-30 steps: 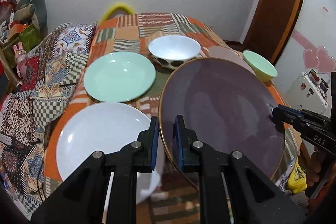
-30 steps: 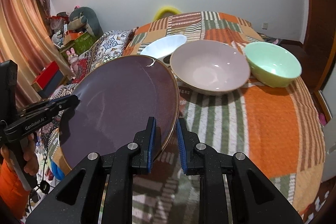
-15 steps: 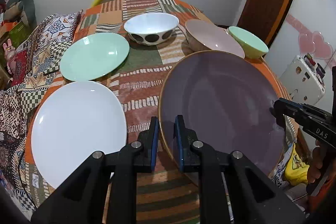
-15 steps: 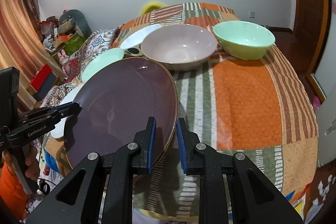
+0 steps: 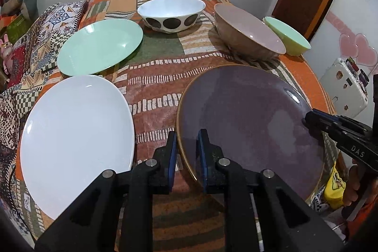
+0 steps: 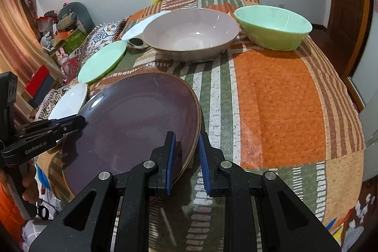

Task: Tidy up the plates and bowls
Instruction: 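Lift the purple plate with the right tool, lower it beside the white plate, release, then grasp the rim of the large white plate with the left tool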

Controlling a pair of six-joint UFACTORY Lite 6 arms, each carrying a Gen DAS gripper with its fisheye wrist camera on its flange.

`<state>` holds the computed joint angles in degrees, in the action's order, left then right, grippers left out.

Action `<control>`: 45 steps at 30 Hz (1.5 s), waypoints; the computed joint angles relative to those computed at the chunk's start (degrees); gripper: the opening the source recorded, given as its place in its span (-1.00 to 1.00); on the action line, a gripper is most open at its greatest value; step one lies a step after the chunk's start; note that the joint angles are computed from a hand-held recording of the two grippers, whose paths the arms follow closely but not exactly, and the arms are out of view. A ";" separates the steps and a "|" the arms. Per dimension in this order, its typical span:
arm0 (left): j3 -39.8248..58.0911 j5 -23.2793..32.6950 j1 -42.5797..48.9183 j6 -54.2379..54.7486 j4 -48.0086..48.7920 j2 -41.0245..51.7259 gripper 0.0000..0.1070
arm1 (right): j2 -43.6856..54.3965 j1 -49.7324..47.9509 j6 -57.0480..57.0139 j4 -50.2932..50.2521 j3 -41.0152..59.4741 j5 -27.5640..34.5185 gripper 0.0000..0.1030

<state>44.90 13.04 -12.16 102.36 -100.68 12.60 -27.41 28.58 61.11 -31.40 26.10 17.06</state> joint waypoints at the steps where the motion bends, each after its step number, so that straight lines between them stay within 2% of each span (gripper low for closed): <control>1: -0.23 0.01 -0.12 1.78 -1.83 0.03 -0.69 | 0.25 0.43 1.43 -1.51 0.14 0.31 -0.64; 4: -0.76 -0.74 -0.70 6.10 -6.11 -0.16 -0.66 | 0.82 1.01 3.46 -3.73 0.18 0.49 -0.63; 7: -1.08 -1.96 -1.60 9.48 -9.38 -0.60 -0.64 | 0.28 -0.59 -1.08 0.43 -0.42 -0.86 -0.63; 11: -0.48 -1.71 -0.95 3.14 -3.03 -0.42 -0.65 | -0.24 -1.88 -8.50 7.72 -0.46 -1.49 -0.60; 12: -0.79 -2.21 -0.96 3.96 -3.88 -0.94 -0.65 | -0.70 -2.26 -10.78 10.20 -0.55 -1.50 -0.60; 15: -2.68 -4.10 -1.11 9.90 -9.26 -3.99 -0.65 | -2.61 -1.39 -6.77 6.92 -0.73 1.22 -0.58; 20: -6.04 -4.29 0.88 2.91 -0.29 -11.03 -0.61 | -6.87 -1.67 -7.30 7.55 0.06 4.78 -0.56; 25: -8.30 -1.08 5.96 -12.62 16.82 -19.07 -0.59 | -8.09 2.98 -1.38 0.62 4.74 9.41 -0.54; 27: -8.58 0.59 8.85 -17.17 22.21 -22.40 -0.56 | -7.12 5.59 1.92 -2.87 7.13 10.62 -0.43; 28: -8.63 1.42 10.16 -18.47 23.89 -23.64 -0.51 | -6.19 7.23 4.06 -5.21 8.72 11.33 -0.39; 30: -8.58 3.43 13.53 -19.49 25.62 -26.10 -0.20 | -3.60 10.29 7.69 -9.70 12.25 12.22 -0.26; 32: -8.47 5.78 17.72 -17.85 24.75 -28.11 -0.07 | -0.92 12.54 9.90 -12.74 15.20 12.14 -0.19; 39: -4.56 12.15 31.41 -13.05 25.45 -24.37 -0.02 | 13.81 17.19 14.89 -20.12 26.47 6.98 -0.01; 45: -1.25 13.80 39.71 -6.40 22.97 -15.00 -0.02 | 29.18 17.63 11.95 -15.71 37.15 0.99 0.00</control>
<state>43.65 26.83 27.55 95.95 -77.71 -2.40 1.77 46.21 73.05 -47.11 63.25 18.04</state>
